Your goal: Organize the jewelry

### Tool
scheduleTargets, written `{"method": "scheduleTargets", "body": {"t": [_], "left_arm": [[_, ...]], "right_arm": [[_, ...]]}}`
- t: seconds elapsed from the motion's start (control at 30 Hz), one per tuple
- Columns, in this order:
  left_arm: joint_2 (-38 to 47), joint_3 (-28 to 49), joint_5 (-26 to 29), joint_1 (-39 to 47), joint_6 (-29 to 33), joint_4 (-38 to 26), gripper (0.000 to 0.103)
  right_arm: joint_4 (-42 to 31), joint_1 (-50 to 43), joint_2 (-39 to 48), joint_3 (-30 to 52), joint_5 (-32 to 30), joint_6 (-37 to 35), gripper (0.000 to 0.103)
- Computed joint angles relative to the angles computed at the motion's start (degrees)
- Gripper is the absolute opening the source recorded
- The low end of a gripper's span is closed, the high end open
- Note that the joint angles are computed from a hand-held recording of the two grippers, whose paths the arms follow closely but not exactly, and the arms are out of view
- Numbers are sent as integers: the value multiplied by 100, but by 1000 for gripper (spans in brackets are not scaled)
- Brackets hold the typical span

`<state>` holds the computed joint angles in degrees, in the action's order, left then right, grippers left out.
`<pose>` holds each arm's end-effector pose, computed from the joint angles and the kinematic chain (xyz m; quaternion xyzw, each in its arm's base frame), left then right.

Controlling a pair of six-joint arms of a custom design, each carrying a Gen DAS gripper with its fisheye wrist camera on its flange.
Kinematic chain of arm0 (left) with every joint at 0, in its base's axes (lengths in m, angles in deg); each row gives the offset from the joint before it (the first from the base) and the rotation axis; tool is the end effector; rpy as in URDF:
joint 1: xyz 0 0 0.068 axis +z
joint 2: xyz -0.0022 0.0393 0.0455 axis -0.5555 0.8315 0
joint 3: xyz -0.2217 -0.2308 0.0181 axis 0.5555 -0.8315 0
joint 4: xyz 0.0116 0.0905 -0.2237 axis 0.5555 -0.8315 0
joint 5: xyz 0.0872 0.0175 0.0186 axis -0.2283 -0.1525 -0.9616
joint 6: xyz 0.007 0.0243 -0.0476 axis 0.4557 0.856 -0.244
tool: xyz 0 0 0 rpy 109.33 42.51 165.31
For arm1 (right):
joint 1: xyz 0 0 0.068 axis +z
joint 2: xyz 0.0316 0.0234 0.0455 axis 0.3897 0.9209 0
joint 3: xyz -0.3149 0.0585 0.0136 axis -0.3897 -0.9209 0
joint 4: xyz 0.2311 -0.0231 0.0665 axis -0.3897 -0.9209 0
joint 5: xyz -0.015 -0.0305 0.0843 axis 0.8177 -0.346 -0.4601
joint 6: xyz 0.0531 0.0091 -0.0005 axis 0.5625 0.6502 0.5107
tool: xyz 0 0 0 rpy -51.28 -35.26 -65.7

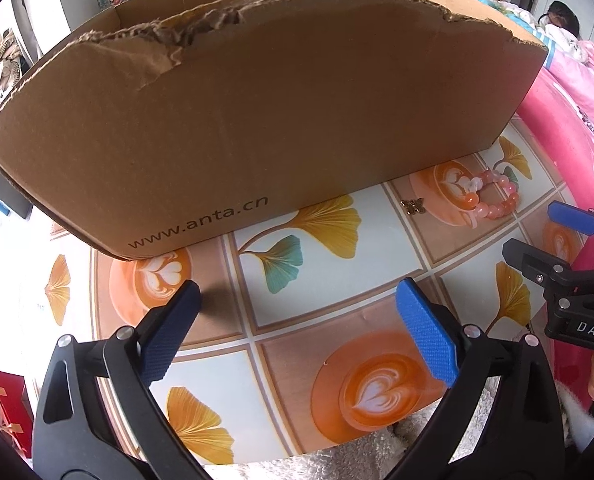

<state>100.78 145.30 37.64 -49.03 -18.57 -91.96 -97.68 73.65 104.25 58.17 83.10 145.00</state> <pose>0.3308 -0.0970 0.2022 0.3119 0.9179 -0.0786 0.2326 0.2209 0.2433 0.1956 0.1844 0.9494 -0.0542 0.2484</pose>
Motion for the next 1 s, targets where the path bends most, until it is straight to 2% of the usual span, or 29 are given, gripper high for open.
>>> {"method": "scheduleTargets", "body": {"t": [0.2, 0.67, 1.0], "left_arm": [[64, 76, -80, -109, -150, 3, 95], [41, 158, -154, -199, -288, -93, 95], [45, 173, -153, -194, -286, -107, 95]], "right_arm": [[119, -162, -28, -100, -161, -120, 96], [388, -312, -122, -261, -299, -468, 97], [406, -276, -147, -303, -277, -460, 97]]}}
